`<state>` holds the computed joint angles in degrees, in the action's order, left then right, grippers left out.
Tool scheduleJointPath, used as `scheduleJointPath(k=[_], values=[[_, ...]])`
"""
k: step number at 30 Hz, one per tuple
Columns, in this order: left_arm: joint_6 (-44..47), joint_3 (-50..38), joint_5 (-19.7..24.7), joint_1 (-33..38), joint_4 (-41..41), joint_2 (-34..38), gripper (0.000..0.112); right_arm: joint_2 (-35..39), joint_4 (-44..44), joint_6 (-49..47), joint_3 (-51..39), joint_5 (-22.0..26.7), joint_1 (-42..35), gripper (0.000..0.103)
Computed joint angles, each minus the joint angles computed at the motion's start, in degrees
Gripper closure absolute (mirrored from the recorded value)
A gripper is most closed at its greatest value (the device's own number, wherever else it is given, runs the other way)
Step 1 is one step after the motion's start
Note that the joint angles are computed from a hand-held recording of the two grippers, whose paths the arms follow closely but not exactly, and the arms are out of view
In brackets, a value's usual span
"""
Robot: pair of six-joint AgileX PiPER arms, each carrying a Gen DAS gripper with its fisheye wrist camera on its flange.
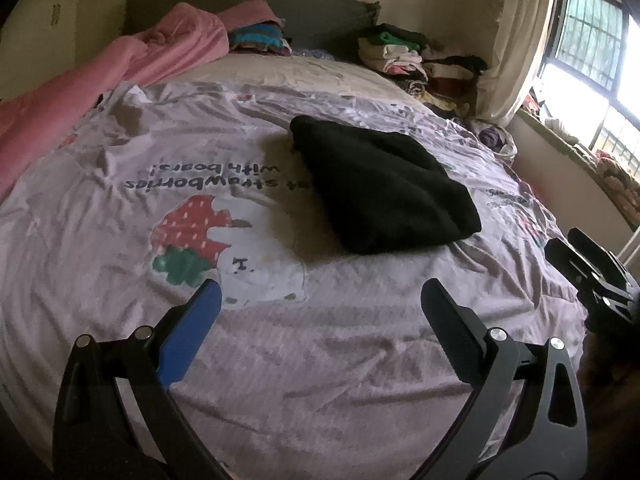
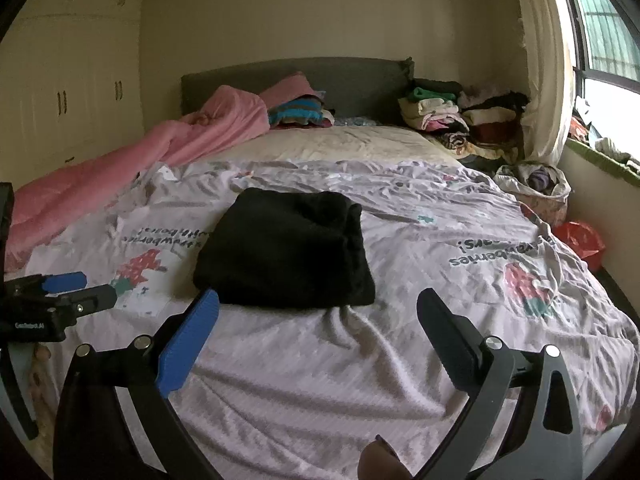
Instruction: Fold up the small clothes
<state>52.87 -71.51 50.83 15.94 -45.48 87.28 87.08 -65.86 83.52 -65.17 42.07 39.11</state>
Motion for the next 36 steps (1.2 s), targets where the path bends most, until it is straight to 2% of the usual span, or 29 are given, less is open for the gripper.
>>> scheduleJointPath(k=[6, 14, 25, 36], values=[[4.8, 3.6, -0.3, 2.6, -2.8, -0.8, 0.019, 0.8, -3.9, 8.1, 2.6, 5.4, 4.8, 0.004], [10.1, 7.4, -0.8, 4.5, -5.3, -2.5, 0.019, 2.8, -1.5, 12.9, 4.7, 9.6, 8.3, 0.004], [10.8, 9.1, -1.0, 4.9, -4.7, -3.2, 0.019, 2.7, 1.3, 13.0, 5.9, 9.4, 8.6, 0.004], [9.9, 9.2, -1.7, 4.6, -3.7, -3.1, 0.019, 3.2, 2.2, 12.4, 6.1, 6.9, 7.7, 0.004]])
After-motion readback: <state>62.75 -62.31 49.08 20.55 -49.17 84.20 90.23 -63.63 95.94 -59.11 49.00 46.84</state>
